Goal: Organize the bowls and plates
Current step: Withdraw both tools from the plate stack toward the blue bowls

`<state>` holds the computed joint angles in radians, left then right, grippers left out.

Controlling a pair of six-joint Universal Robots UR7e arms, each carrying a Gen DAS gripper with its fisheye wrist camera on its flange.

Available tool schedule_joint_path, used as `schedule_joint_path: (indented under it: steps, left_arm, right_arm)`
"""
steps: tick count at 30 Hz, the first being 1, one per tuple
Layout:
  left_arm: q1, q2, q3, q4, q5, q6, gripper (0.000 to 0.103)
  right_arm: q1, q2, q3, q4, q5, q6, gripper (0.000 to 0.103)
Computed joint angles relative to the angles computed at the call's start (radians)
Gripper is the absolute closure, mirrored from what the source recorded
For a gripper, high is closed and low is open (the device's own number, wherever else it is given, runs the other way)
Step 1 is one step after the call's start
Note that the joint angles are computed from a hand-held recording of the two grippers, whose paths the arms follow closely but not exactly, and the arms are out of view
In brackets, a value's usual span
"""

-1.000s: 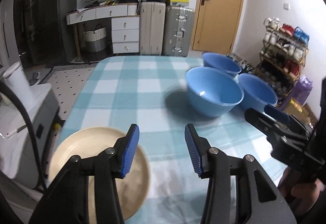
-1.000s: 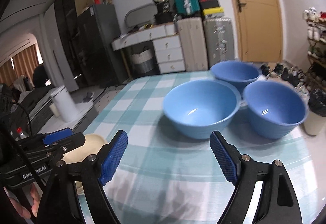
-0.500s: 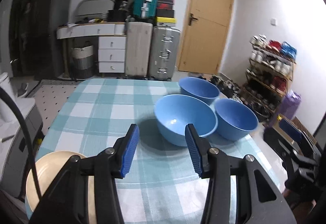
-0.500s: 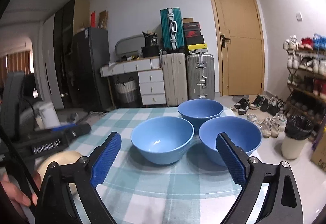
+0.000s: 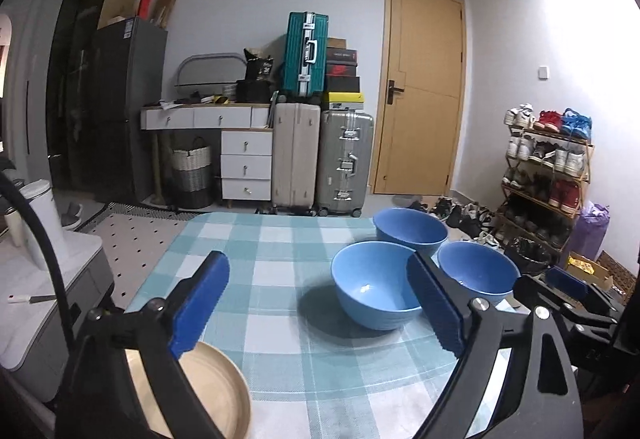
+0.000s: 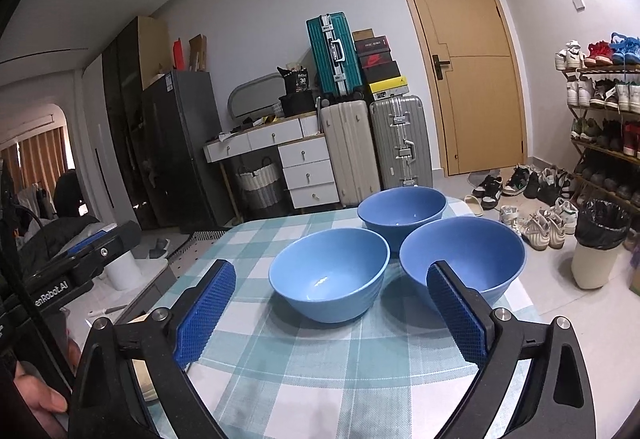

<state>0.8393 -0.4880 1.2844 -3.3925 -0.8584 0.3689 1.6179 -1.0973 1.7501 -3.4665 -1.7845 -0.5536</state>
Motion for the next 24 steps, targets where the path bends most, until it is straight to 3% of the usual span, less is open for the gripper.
schedule_joint_path:
  steps: [6, 8, 24]
  left_arm:
    - [-0.006, 0.025, -0.01, -0.067, 0.042, 0.055, 0.01]
    - [-0.005, 0.022, -0.003, -0.071, 0.04, 0.05, 0.0]
    - [-0.015, 0.037, 0.001, -0.106, 0.065, 0.118, 0.0]
  right_arm:
    - [0.01, 0.008, 0.001, -0.002, -0.021, -0.024, 0.004]
    - [0.011, 0.006, 0.007, -0.004, -0.024, -0.031, 0.003]
    - [0.019, 0.028, -0.008, 0.013, -0.057, -0.056, 0.002]
